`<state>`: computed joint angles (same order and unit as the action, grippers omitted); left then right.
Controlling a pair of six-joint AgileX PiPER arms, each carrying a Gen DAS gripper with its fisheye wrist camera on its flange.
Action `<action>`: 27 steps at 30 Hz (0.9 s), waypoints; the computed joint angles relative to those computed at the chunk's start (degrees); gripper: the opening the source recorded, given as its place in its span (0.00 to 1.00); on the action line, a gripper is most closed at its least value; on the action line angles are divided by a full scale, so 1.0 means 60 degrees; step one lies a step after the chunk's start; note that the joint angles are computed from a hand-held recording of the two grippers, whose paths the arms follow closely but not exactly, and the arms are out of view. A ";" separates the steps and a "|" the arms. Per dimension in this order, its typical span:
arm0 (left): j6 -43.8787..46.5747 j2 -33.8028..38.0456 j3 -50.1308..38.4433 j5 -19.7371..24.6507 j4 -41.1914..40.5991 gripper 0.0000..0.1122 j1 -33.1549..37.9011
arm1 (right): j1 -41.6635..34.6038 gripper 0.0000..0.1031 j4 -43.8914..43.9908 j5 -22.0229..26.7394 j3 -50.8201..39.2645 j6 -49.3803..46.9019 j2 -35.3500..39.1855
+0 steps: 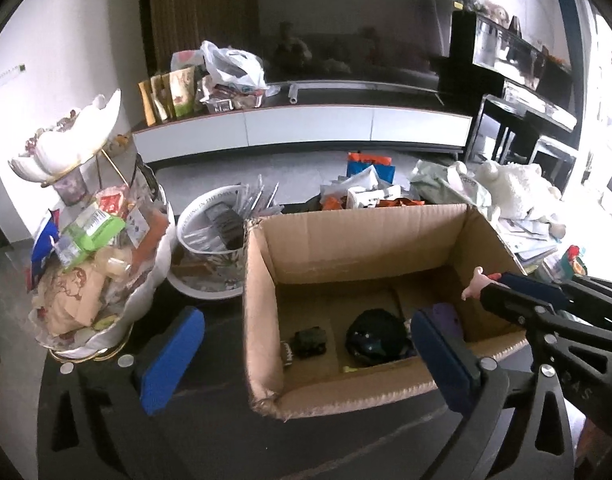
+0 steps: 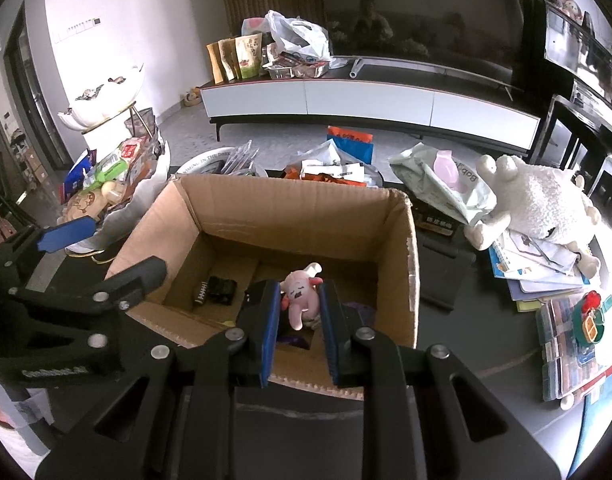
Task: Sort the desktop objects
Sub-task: 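Lower the right tool into the box and open it to drop the bunny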
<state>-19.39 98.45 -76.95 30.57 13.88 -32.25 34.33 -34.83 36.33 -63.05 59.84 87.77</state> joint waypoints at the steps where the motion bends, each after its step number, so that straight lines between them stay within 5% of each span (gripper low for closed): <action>1: 0.0132 -0.0050 0.0048 0.0002 -0.0133 0.91 0.0071 | 0.0002 0.17 0.0012 -0.0008 -0.0006 -0.0007 0.0009; 27: 0.0863 -0.0656 0.1021 -0.0312 -0.0929 0.91 0.0569 | 0.0154 0.17 0.0077 0.0160 -0.0473 0.0016 0.0445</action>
